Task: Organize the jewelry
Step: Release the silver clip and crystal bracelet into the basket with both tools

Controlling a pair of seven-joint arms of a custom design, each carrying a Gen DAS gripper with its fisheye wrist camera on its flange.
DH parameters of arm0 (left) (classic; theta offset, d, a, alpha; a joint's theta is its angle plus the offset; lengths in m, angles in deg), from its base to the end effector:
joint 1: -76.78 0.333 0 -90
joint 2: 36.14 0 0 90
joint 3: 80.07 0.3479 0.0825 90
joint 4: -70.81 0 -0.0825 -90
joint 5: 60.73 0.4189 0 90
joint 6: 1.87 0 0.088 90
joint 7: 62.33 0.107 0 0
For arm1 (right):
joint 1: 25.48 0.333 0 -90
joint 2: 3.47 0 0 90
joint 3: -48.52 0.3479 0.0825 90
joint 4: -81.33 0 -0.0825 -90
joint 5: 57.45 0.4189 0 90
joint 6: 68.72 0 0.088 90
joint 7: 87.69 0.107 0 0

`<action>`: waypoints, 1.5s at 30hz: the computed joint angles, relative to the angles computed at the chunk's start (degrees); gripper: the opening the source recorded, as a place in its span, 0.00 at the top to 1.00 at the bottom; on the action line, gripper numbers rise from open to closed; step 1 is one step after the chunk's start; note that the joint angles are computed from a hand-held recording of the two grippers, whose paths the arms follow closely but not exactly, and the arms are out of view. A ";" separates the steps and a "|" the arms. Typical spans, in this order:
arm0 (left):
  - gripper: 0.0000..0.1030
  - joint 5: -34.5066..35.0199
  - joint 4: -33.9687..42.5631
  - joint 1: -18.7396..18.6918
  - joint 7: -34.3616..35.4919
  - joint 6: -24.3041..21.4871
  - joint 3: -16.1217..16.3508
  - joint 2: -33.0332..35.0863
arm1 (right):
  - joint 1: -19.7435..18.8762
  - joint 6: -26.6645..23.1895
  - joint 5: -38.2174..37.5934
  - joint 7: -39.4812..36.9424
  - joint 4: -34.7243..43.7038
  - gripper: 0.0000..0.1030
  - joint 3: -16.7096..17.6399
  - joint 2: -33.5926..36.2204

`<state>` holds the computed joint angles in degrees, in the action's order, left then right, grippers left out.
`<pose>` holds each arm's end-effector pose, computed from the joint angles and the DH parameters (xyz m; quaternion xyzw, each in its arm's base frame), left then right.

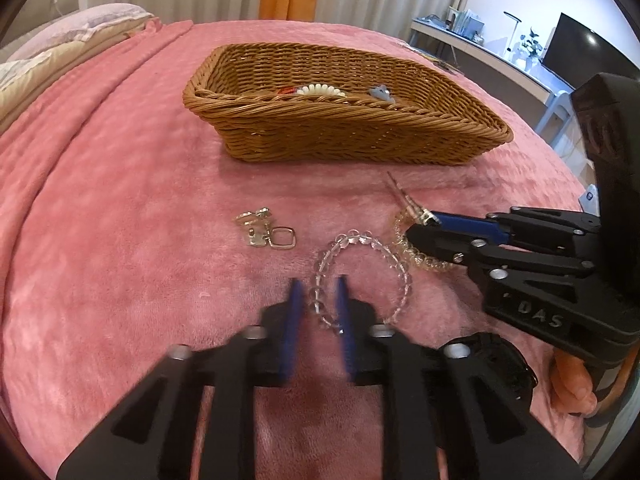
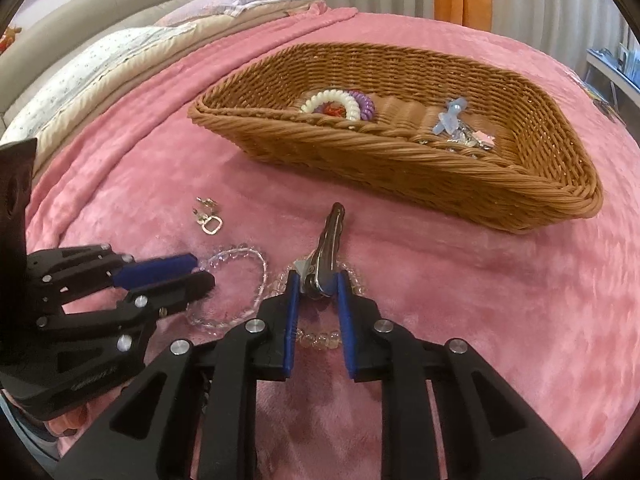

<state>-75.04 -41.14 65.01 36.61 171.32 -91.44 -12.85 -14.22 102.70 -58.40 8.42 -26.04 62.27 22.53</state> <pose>0.6558 -0.2465 0.3522 -0.5674 0.7527 -0.3085 0.1280 0.6627 0.2886 0.3600 -0.7544 0.5649 -0.1270 0.3093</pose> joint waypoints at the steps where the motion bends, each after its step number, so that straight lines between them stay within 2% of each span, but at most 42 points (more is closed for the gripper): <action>1: 0.94 -0.02 0.01 0.04 -0.02 0.00 -0.02 0.03 | -0.48 0.44 0.29 -0.38 -0.44 0.84 0.48 -0.20; 3: 0.94 -0.37 -0.05 0.52 0.30 0.07 -0.51 0.00 | -1.02 1.26 0.65 -0.66 -1.27 0.84 0.99 -0.68; 8: 0.94 -1.88 -0.11 2.08 1.81 0.15 -2.13 0.06 | -5.96 0.72 5.19 -4.47 -2.41 0.84 6.00 -1.24; 13: 0.94 -2.62 -0.16 2.18 2.53 0.20 -2.21 0.05 | -5.23 2.84 6.49 -3.82 -4.27 0.84 4.66 -2.84; 16: 0.94 -2.95 -0.16 2.21 2.77 0.19 -2.28 0.04 | -5.90 3.23 6.54 -4.20 -5.04 0.84 5.18 -3.42; 22: 0.94 -5.61 -0.65 4.71 5.71 1.02 -5.13 -0.20 | -7.12 4.13 6.85 -5.92 -5.99 0.84 6.65 -4.23; 27: 0.94 -11.34 -1.98 10.96 12.64 4.20 -12.53 -0.57 | -10.89 7.94 7.62 -8.38 -8.34 0.84 11.05 -5.69; 30: 0.94 -15.55 -2.64 16.30 17.84 6.32 -18.95 -0.37 | -14.12 10.29 7.21 -8.99 -9.56 0.84 14.58 -6.35; 35: 0.94 -20.80 -3.65 28.67 26.88 9.65 -33.72 1.19 | -18.43 12.59 4.60 -6.96 -10.69 0.84 18.63 -6.93; 39: 0.94 -20.54 -3.57 33.77 28.99 10.80 -39.87 2.02 | -21.48 13.31 2.43 -4.69 -11.17 0.84 21.08 -7.48; 41: 0.94 -19.79 -2.92 35.37 28.88 10.84 -41.81 1.84 | -22.01 13.51 1.26 -3.27 -11.42 0.84 21.36 -8.33; 42: 0.94 -19.36 -2.50 34.83 28.35 10.75 -41.17 1.34 | -21.73 13.50 0.55 -2.55 -11.32 0.84 20.89 -8.78; 45: 0.94 -18.16 0.54 29.13 26.03 9.45 -34.96 -0.89 | -19.78 13.49 -1.80 -0.35 -10.51 0.84 18.18 -9.96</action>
